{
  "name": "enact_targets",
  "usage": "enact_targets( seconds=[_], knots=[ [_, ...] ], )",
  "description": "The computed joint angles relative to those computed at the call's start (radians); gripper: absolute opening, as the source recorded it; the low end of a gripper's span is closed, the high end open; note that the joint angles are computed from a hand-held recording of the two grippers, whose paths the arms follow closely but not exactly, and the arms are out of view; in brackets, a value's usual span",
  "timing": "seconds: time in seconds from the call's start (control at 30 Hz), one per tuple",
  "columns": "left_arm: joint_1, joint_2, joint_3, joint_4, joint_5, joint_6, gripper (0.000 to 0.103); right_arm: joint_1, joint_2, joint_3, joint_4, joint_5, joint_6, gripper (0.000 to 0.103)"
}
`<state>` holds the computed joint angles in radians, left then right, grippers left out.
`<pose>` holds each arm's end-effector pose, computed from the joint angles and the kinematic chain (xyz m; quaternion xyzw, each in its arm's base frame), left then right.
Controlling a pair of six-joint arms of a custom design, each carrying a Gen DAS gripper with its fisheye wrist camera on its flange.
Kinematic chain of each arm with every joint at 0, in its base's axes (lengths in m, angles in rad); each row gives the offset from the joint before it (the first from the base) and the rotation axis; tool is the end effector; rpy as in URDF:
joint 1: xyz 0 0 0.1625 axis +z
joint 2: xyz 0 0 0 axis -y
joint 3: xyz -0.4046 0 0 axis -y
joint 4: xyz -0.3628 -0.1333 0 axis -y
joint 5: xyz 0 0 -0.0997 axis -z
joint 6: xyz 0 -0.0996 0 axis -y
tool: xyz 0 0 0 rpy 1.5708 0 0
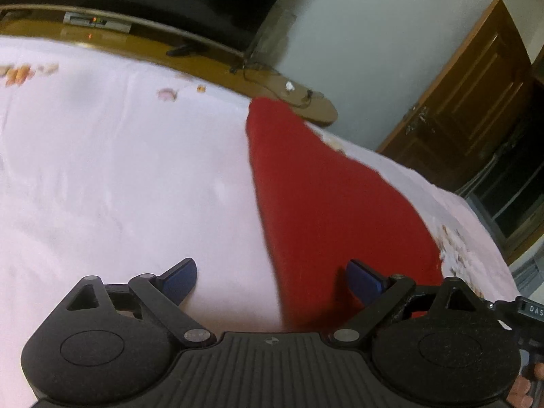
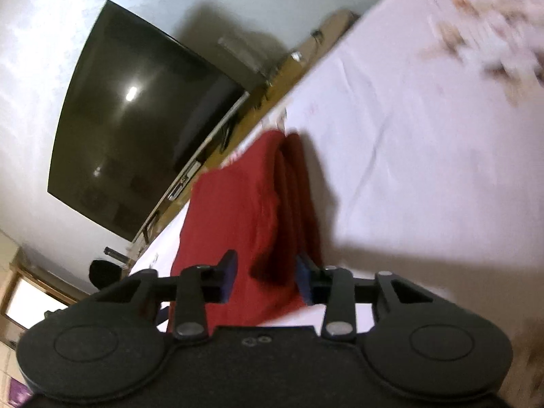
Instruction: Fold small clothes
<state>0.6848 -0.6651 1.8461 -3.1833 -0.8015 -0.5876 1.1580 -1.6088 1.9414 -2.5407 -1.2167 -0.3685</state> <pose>-0.3186 -0.5217 0.0533 0.0552 0.9073 -0.3933 0.1381 -0.0321 -0.4917 0.4326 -0.0345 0.9358 -0.3488 0.0372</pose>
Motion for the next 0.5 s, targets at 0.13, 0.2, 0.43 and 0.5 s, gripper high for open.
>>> enact_targets(
  seconds=[0.13, 0.2, 0.43, 0.5],
  knots=[
    [-0.01, 0.007, 0.001, 0.045, 0.02, -0.009, 0.094, 0.009, 0.012, 0.03, -0.027, -0.004, 0.031, 0.035],
    [-0.015, 0.009, -0.005, 0.079, 0.035, -0.007, 0.094, 0.019, 0.034, 0.028, -0.05, -0.01, 0.039, 0.027],
    [-0.03, -0.008, 0.008, 0.141, 0.057, 0.033, 0.094, 0.058, 0.039, 0.06, -0.186, -0.101, 0.0, 0.01],
    [-0.032, -0.001, 0.004, 0.149, 0.074, 0.082, 0.094, 0.066, 0.044, 0.067, -0.212, -0.154, -0.025, 0.01]
  ],
)
